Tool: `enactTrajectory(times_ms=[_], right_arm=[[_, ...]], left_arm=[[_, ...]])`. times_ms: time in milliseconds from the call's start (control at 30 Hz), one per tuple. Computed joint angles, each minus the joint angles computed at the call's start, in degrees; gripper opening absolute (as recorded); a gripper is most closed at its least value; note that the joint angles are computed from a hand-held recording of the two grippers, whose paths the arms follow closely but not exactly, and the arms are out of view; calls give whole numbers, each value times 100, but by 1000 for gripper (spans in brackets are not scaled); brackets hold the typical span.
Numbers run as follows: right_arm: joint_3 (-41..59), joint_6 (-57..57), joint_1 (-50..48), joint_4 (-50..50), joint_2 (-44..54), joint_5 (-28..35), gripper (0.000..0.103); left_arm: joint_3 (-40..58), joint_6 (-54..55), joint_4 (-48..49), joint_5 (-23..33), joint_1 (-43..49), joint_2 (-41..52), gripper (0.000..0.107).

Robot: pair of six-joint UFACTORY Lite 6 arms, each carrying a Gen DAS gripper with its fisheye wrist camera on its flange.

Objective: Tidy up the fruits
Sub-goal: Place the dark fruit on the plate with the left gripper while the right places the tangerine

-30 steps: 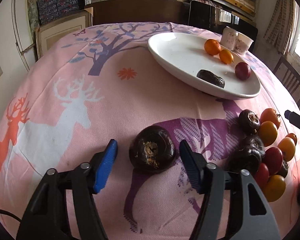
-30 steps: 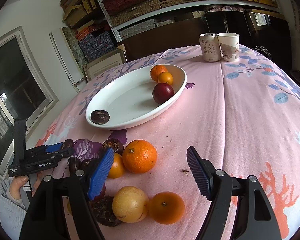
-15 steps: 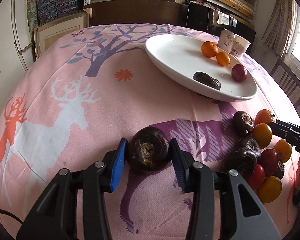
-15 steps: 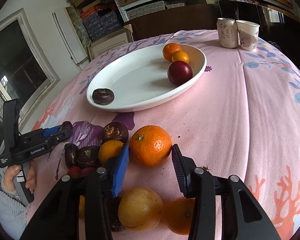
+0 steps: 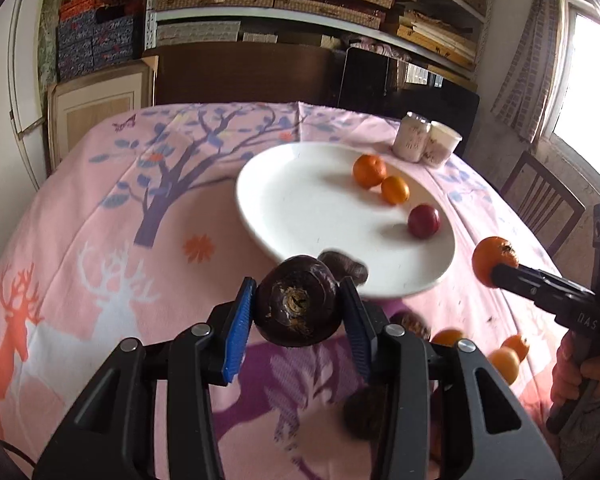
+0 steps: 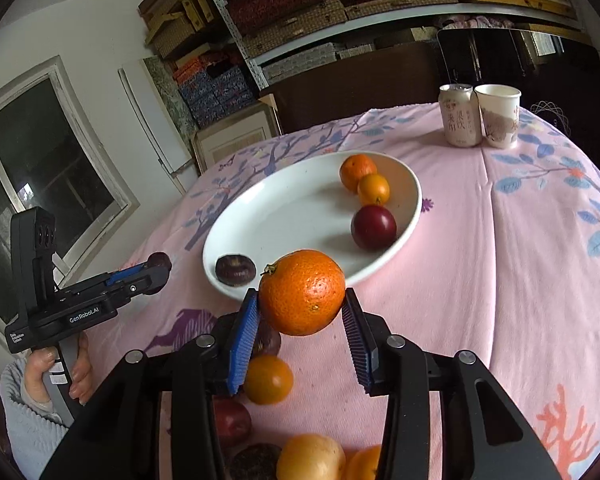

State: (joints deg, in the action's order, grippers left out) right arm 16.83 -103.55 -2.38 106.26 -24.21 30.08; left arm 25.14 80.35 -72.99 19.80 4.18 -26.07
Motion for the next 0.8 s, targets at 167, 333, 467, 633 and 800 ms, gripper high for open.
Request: enactTrajectory(times_ms=[167,333,467,633,800], right_arm=[[1315,-699,824,1162,1600,-578,43],[1630,-1218,968,1642,2129,-726,48],[1191,-1412,773,1840,1545,-494,62],[658,-1755,412,2108,1163,-278,63],[172,-1482,-299,1755,916,106,64]], left_arm=[[1211,951,-1494,-681,-900,1722,42],[1551,2372,-2921,-785,-935,2585,68],[1331,2438,-3119,-434,-589,2301,90],[741,3077,-3837,-371,-294,1844,98],[134,2814,-3575,-162,238,1459,98]])
